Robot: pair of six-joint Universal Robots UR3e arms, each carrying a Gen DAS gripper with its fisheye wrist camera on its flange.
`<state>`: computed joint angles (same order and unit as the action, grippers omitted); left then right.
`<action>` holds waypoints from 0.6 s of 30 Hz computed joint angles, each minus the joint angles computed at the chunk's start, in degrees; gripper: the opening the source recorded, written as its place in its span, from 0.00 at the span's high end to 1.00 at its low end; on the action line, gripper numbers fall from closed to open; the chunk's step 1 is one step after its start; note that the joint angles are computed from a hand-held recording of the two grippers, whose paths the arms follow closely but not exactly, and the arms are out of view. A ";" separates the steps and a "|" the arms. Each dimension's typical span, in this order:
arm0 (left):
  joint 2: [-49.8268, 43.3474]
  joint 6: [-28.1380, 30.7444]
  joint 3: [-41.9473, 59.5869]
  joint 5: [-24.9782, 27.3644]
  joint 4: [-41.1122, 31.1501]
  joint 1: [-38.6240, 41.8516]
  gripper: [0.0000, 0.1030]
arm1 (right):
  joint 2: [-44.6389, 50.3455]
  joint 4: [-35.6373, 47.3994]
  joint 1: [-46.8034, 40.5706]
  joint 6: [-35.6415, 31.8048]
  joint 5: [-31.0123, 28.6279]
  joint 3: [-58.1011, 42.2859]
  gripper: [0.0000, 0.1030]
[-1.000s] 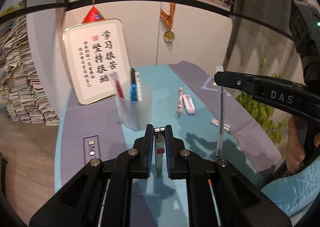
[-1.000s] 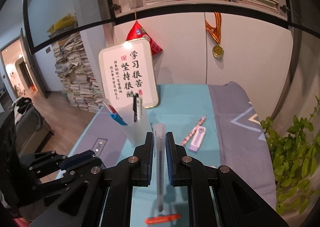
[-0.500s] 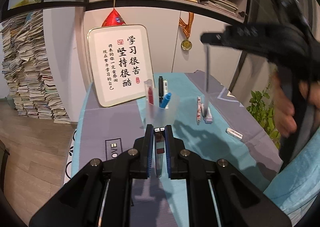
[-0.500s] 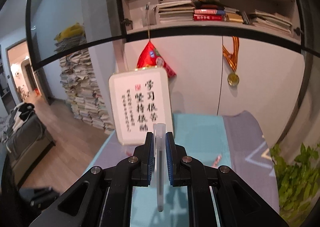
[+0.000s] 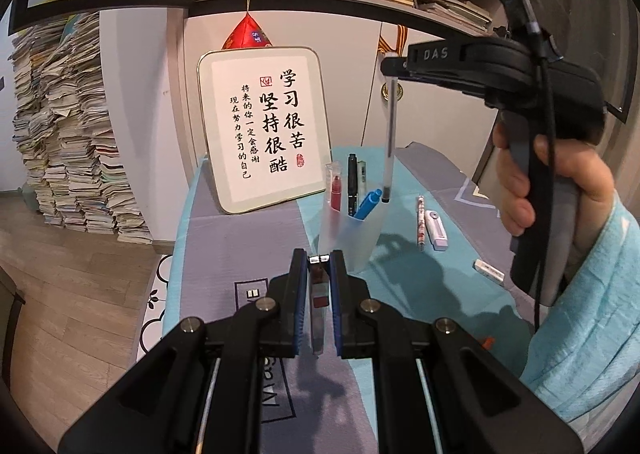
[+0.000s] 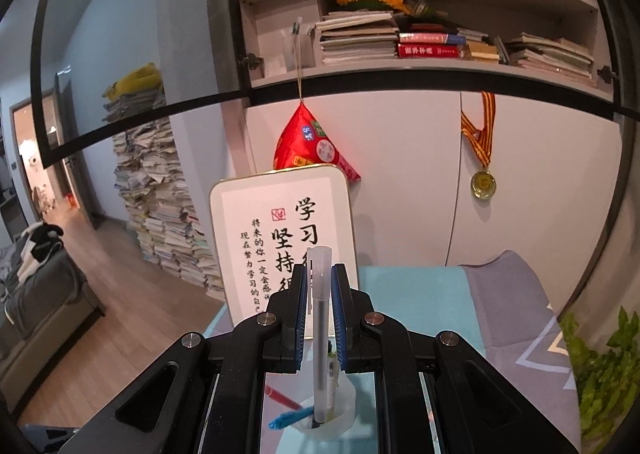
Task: Organize stationery
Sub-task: 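Carry the clear pen over the frosted cup and drop it in with the right gripper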
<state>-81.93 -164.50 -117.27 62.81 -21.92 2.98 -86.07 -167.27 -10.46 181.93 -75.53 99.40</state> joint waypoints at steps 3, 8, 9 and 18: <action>-0.61 -0.05 0.59 0.14 0.05 -0.32 0.92 | 1.47 -0.84 -0.96 0.63 0.91 0.12 0.87; -1.29 -0.05 1.06 0.06 0.28 -0.72 0.92 | 3.37 -0.64 -2.05 0.86 1.81 0.03 0.87; -1.33 -0.04 1.04 0.03 0.32 -0.80 0.92 | 3.44 -0.64 -2.20 0.77 1.82 0.32 0.87; -1.63 -0.14 1.30 0.15 -0.11 -1.65 0.92 | 3.66 4.10 -2.12 -0.90 1.52 1.49 0.87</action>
<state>-83.56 -164.64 -115.97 62.96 -22.03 1.34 -82.42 -163.16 -12.58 181.03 -74.02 100.89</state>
